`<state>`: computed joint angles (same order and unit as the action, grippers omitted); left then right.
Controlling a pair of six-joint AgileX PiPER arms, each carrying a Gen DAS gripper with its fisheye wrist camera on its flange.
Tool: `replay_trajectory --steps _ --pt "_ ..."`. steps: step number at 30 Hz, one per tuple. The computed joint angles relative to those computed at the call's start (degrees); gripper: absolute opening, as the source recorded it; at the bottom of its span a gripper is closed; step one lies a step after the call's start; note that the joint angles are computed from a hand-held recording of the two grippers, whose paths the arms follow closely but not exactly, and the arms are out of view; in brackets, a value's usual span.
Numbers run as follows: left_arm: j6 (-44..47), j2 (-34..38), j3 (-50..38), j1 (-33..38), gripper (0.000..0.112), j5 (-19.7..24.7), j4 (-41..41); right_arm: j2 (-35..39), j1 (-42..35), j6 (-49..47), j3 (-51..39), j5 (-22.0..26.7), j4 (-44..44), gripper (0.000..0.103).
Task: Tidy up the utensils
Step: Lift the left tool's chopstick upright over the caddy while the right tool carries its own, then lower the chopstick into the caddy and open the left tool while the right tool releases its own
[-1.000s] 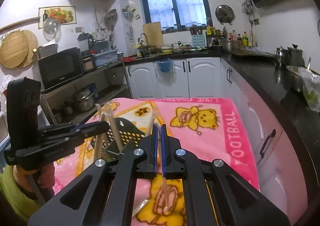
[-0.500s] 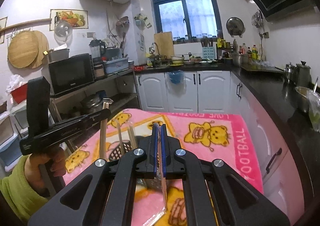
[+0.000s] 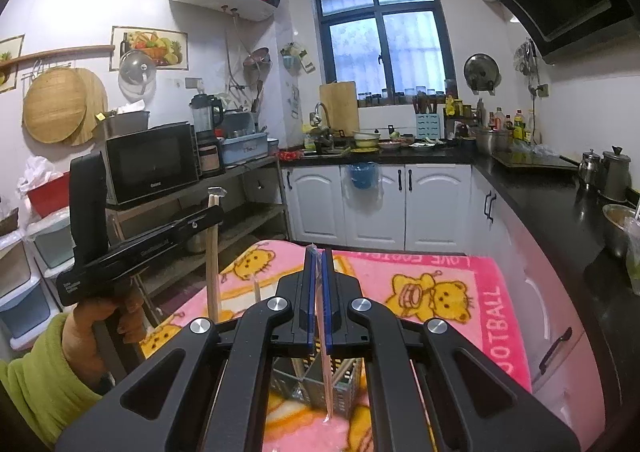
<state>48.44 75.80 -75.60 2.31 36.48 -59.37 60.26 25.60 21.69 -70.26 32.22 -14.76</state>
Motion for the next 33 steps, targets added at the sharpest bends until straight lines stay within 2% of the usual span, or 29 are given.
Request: replay_trajectory --steps 10,18,27,33 --pt "5.37 3.02 -0.88 -0.43 0.003 -4.8 -5.26 5.47 1.36 3.1 -3.89 -2.01 -3.03 0.003" --pt "14.45 6.3 0.46 -3.13 0.003 -10.29 -12.31 10.03 -0.53 2.39 -7.34 -3.45 -3.02 0.003" --pt "22.91 9.94 1.51 -3.46 0.003 -11.28 -20.35 13.44 -3.53 2.83 -6.58 -6.27 -4.08 0.003" --pt "30.84 11.38 3.68 -2.53 0.003 -10.22 -27.31 14.81 -5.88 -0.7 -4.42 -8.58 0.28 0.003"
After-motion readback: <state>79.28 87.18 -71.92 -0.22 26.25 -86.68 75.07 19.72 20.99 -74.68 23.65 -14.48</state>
